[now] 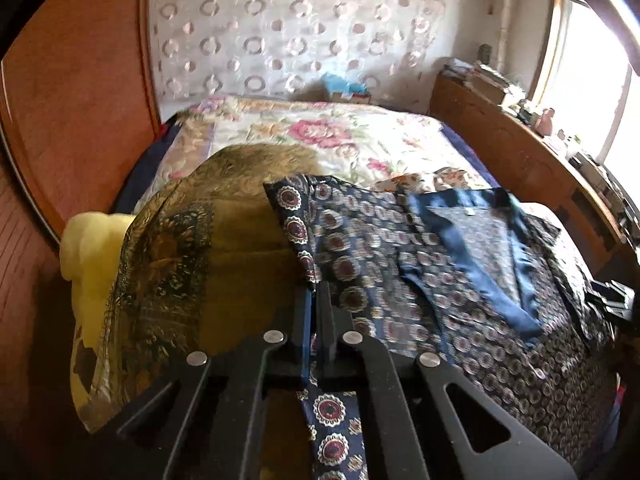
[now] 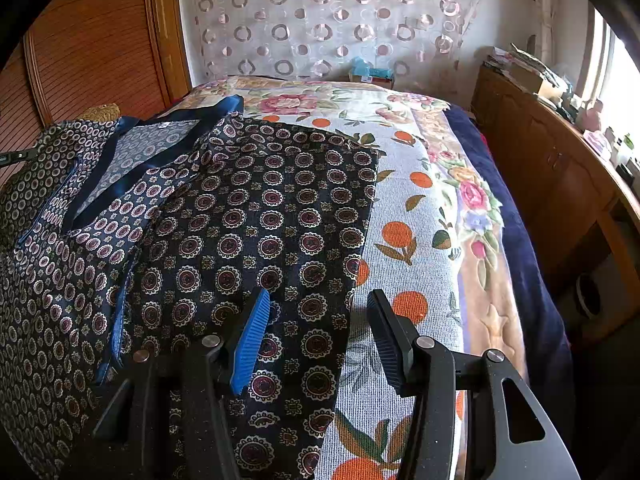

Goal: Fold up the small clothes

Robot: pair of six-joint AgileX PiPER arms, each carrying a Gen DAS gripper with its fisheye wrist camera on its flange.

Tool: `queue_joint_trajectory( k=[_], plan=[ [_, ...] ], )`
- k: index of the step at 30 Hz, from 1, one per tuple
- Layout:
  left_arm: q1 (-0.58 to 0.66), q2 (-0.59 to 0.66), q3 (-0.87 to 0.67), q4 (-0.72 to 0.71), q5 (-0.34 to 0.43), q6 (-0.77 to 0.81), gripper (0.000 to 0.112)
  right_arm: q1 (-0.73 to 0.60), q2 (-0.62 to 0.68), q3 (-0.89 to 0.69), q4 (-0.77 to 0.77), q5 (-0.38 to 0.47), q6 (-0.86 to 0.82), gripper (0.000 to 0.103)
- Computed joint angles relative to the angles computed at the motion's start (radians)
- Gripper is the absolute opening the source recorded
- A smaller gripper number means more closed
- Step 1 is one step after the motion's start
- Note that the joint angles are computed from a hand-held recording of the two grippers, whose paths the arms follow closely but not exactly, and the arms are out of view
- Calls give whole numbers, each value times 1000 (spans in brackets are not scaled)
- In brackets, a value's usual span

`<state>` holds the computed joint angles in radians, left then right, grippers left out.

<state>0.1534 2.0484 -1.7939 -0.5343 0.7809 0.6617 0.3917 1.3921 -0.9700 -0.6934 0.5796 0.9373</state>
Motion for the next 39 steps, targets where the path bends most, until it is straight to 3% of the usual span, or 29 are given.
queue_joint_trajectory(
  k=[6,10,14,18,23,27,30,31,32,35,39],
  plan=[
    [-4,-247,381,-235,-132,316,2,-1,0,0,1,-1,-1,53],
    [4,-350,540,-378,-149,472,2,-2,-3,4,-2,0,-1,53],
    [16,-422,643,-496,-135,585,2,-3,-5,5,0,1,-3,54],
    [-10,-500,747,-590,-150,675,2,-61,-13,0,107,-43,-101,54],
    [-37,-554,827,-612,-153,707,2,-151,41,-86,248,-45,-252,53],
    [-41,-572,861,-621,-174,727,2,-178,136,-205,285,7,-322,53],
    [-20,-582,878,-647,-165,749,2,-184,194,-285,301,36,-356,48],
    [-10,-585,883,-661,-159,761,2,-184,204,-297,303,35,-367,40],
    [2,-586,886,-673,-152,768,2,-181,210,-303,295,30,-364,22],
    [43,-596,899,-708,-135,800,2,-144,220,-308,224,50,-312,3],
    [133,-628,922,-760,-94,851,2,-69,100,-180,-25,4,-61,1]
  ],
)
